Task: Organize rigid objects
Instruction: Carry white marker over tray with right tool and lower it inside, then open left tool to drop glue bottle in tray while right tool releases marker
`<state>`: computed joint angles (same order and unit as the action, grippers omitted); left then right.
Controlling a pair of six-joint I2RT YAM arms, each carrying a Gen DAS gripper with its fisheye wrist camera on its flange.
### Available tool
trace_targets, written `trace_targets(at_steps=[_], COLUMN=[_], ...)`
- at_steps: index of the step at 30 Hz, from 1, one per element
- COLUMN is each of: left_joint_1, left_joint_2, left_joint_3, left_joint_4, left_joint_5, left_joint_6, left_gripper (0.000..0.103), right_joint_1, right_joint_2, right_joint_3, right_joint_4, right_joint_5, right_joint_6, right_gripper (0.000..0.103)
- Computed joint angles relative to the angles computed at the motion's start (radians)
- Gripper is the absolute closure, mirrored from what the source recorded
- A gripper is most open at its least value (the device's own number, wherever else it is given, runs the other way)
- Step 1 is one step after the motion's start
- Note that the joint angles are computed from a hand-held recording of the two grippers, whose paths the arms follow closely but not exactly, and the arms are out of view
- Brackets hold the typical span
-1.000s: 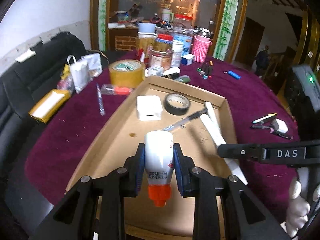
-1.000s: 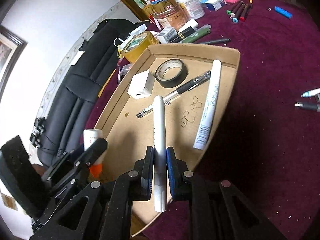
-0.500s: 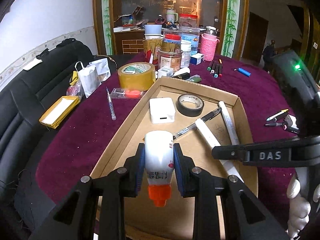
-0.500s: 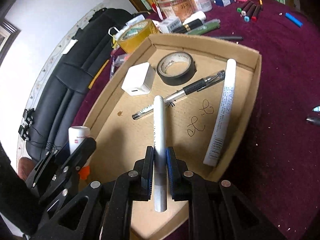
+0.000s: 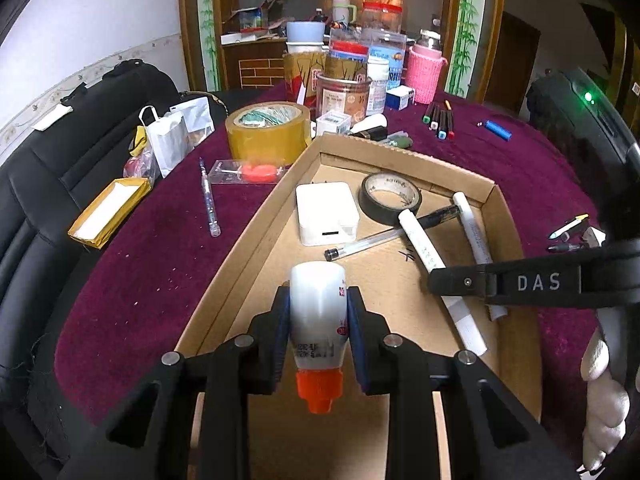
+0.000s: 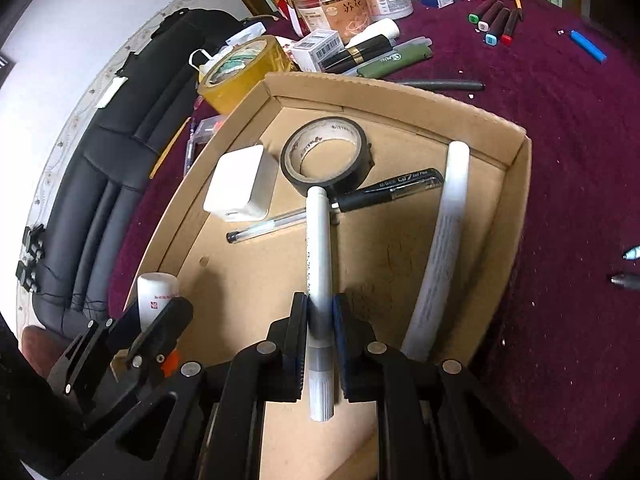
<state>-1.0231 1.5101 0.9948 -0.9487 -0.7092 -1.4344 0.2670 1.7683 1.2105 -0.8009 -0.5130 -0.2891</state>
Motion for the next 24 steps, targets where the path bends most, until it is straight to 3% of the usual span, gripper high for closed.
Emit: trace_targets(at_steps=[4, 7, 13, 21, 23, 24], left_joint_1=[0.061, 0.092, 0.215, 0.333, 0.362, 0.371], left_joint_2=[-0.023, -0.017, -0.063, 0.002, 0.012, 0.012], left_joint_3=[-0.033, -0.027, -0.090, -0.009, 0.004, 0.005], left_joint_4=[0.083, 0.078, 0.204, 0.143, 0.143, 0.146], left_joint_5=[0.054, 0.073, 0.242, 0.307, 0.318, 0.325], left_joint_6=[0.088, 0.111, 0.228, 0.333, 0.361, 0.370], left_gripper=[0.077, 0.077, 0.077, 0.073, 0.062, 0.061], right_joint_1=[0.029, 0.035, 0.038, 0.029, 0.031, 0.032], right_joint_2=[-0.007, 0.009, 0.015, 0.017, 0.017, 0.016], right_joint_3=[-0.005, 0.011, 0.013, 0.013, 0.011, 0.009], right_joint_4=[0.051, 0.059, 0.077, 0.059, 0.061, 0.060], right_joint_5=[0.038, 0.040, 0.043, 0.015, 0.009, 0.000], right_joint_6=[0.025, 0.032, 0.041, 0.042, 0.043, 0.037], right_gripper=[0.089, 0.089, 0.088, 0.088, 0.088, 0.088])
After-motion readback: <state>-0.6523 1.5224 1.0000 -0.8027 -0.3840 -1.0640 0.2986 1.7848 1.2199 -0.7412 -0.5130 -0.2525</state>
